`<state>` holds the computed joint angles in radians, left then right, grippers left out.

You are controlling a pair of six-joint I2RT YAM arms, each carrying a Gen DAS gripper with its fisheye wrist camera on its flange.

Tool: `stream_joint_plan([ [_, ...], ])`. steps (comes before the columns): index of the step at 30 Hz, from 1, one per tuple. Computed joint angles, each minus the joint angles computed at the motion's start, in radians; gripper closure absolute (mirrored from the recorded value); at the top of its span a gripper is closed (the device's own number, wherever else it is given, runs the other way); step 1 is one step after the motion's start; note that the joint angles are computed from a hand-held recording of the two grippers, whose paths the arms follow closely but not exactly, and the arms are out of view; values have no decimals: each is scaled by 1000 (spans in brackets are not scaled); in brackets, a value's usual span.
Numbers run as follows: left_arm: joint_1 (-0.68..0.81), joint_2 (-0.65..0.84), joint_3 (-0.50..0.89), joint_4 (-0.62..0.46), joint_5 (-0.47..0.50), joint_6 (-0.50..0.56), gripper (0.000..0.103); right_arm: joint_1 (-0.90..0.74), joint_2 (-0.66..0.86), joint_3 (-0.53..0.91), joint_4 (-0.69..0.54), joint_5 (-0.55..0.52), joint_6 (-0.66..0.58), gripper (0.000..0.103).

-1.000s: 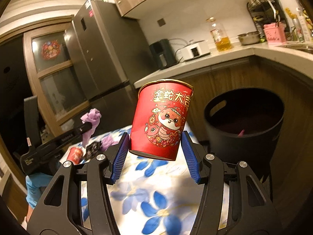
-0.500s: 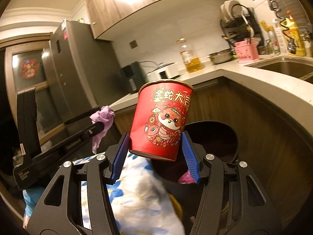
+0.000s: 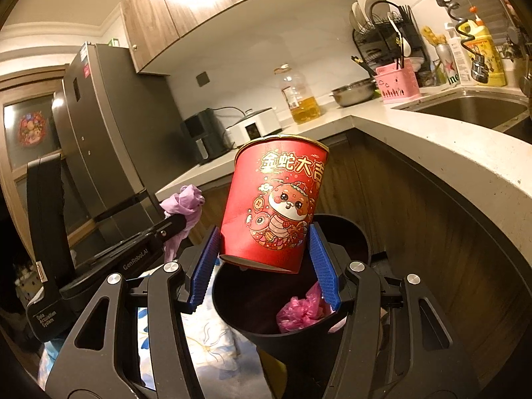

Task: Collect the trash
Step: 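Carry the red cup and pink gloves over the black bin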

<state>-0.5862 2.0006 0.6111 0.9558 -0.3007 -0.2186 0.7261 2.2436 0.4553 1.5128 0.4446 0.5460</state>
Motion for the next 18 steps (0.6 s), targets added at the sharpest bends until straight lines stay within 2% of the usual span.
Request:
stream_joint_plan([
  [11, 8, 40, 42, -9, 22, 7, 100, -29, 10, 12, -8, -25, 0, 49],
  [18, 21, 60, 72, -28, 65, 15, 100, -44, 16, 50, -58, -43, -2, 49],
])
